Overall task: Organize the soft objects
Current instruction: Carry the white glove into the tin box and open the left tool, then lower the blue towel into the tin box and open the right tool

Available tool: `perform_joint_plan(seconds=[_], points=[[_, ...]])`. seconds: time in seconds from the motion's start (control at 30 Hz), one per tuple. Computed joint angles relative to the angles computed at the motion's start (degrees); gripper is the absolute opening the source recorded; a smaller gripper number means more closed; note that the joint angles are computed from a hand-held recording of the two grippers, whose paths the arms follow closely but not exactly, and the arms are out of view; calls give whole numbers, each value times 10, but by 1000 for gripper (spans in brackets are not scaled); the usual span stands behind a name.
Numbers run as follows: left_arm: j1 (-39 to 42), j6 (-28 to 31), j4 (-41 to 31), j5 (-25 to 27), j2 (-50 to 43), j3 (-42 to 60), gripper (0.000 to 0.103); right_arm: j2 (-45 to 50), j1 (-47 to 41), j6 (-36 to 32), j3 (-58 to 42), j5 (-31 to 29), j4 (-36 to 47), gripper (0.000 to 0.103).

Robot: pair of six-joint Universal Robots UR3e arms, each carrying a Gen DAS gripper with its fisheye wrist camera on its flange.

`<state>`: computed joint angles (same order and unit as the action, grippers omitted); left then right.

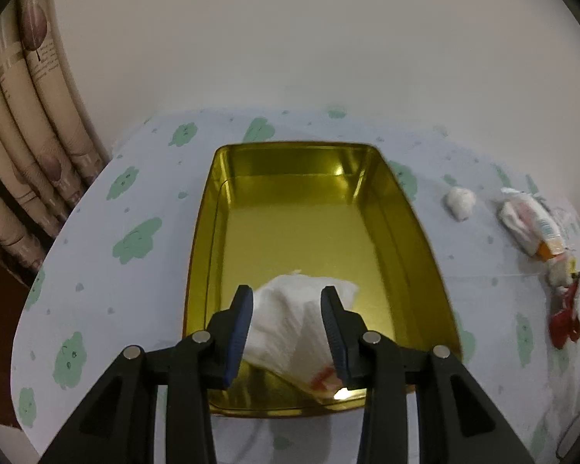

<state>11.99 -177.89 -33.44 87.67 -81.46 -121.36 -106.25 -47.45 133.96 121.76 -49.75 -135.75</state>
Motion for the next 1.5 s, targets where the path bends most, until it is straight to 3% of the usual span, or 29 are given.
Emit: perform_joint_plan(seconds=[0.1,0.2,0.33,0.53,0.73,0.83,1.0,1.07,1.17,1.33,1.5], points=[[28,-2,-19,-35,25,-11,37,-12,53,-10,-10,0,40,33],[41,-7,-41,-29,68,-23,37,-10,141,3,-26,-5,66,33],[76,-2,-79,-35,171,-65,37,49,289,57,-60,-28,29,33],[144,23,-156,-41,316,-123,37,213,488,149,-153,-117,-58,34],[203,79,-192,-53,398,-167,37,384,602,224,-311,-213,-64,35],[259,107,-233,-96,437,-180,37,433,623,242,-362,-242,-51,37],[292,123,-247,-119,443,-193,37,471,646,258,-400,-267,-48,43],[292,122,-239,-116,442,-199,37,473,653,258,-399,-272,-54,67],[282,115,-225,-109,427,-202,37,460,655,255,-372,-277,-92,75],[261,103,-190,-89,406,-208,37,352,617,249,-270,-235,-135,78],[211,83,-151,-50,378,-211,37,130,467,164,-83,-143,-103,84]])
